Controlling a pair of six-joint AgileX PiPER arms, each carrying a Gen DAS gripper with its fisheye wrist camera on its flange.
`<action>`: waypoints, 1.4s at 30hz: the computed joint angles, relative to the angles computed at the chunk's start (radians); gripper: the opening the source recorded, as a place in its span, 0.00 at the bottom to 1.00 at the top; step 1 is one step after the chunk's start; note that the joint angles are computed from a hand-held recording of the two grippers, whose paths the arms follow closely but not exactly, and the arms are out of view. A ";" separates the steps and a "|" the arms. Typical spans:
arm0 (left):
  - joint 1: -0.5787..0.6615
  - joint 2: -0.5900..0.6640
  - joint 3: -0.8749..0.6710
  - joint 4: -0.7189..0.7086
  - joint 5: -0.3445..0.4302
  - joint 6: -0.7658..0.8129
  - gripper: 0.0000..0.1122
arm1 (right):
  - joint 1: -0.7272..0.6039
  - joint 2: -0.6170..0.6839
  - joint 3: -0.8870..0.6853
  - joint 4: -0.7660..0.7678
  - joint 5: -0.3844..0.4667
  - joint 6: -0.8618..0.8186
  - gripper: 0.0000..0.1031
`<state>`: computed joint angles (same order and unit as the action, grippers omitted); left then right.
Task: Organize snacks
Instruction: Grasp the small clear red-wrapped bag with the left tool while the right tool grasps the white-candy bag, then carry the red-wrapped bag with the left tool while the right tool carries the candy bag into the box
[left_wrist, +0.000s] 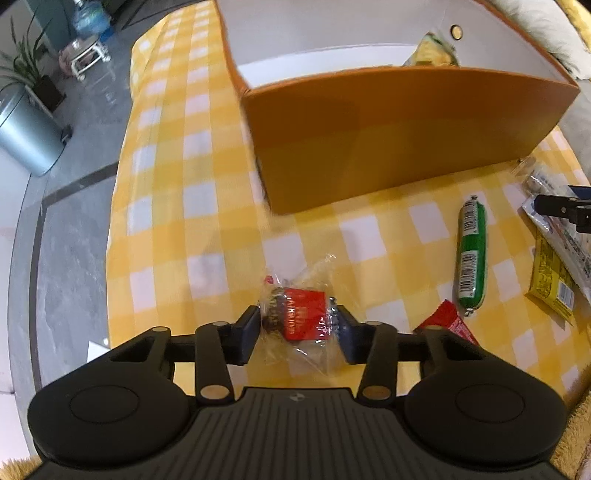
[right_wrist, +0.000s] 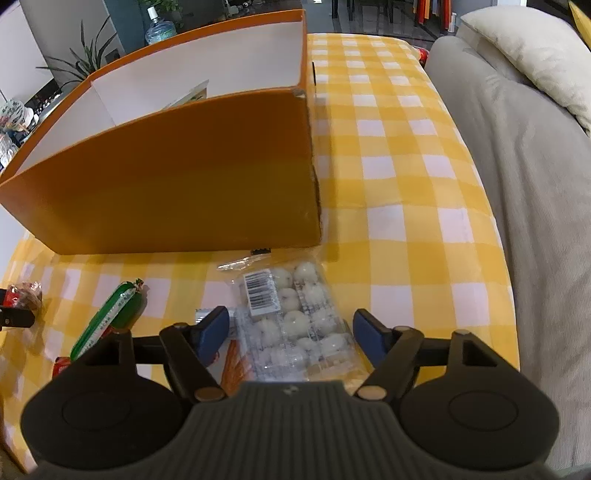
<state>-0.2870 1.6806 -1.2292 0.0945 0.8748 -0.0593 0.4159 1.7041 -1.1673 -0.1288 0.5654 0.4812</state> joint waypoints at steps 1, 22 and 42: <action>0.001 -0.002 0.002 -0.004 -0.002 0.003 0.41 | 0.004 0.001 -0.001 -0.011 0.001 0.007 0.70; -0.022 -0.078 -0.005 -0.044 0.003 0.011 0.38 | 0.102 -0.070 0.025 -0.202 0.030 0.149 0.53; -0.108 -0.184 -0.134 -0.077 0.061 0.076 0.38 | 0.255 -0.244 -0.071 -0.322 0.209 0.261 0.53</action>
<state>-0.3952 1.4970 -1.3634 0.0173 0.9361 0.0163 0.6706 1.4600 -1.2383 -0.4508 0.7748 0.7421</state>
